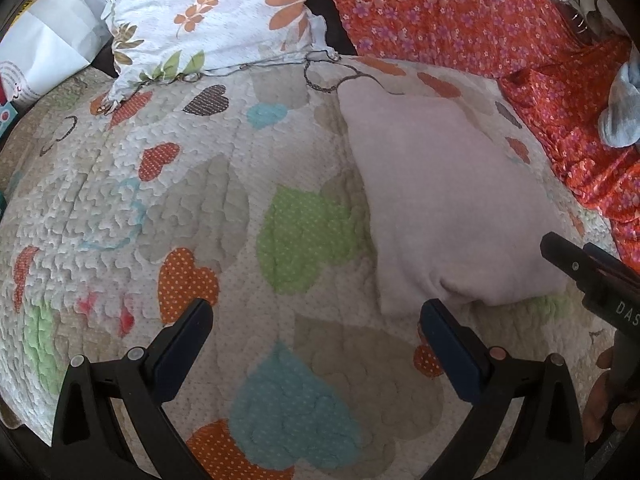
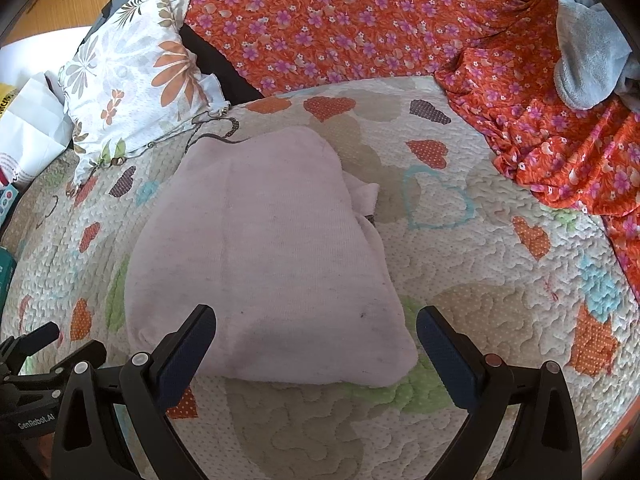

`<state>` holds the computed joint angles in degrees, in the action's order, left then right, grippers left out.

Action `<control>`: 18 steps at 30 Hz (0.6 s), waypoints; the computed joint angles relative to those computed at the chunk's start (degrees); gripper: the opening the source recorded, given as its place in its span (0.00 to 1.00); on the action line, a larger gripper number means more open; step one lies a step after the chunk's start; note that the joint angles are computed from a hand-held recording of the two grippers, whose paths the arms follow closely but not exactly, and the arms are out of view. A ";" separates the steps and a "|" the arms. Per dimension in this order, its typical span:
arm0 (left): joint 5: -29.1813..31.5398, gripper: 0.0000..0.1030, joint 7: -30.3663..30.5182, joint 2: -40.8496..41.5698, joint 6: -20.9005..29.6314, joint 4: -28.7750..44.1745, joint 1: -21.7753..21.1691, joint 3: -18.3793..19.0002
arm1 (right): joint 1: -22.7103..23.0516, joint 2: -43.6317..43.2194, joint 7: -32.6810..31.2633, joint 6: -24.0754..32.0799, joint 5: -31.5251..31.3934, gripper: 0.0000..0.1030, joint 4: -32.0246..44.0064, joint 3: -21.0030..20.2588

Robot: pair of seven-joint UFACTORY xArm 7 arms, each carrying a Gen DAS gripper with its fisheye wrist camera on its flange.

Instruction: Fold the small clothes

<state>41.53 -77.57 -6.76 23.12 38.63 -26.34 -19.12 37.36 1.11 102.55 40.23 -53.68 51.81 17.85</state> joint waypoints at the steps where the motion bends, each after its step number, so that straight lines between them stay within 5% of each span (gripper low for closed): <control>1: 0.00 1.00 0.08 0.08 0.00 0.06 -0.04 -0.02 | 0.00 -0.01 0.00 0.01 -0.04 0.99 -0.04 0.00; 18: -1.33 1.00 1.05 1.13 -0.59 0.27 -0.69 0.68 | 0.05 0.00 0.13 0.04 -0.09 0.99 -0.05 0.04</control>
<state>40.19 -76.52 -5.64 22.53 38.90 -27.03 -18.43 37.42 1.11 102.68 40.27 -53.78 51.76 17.89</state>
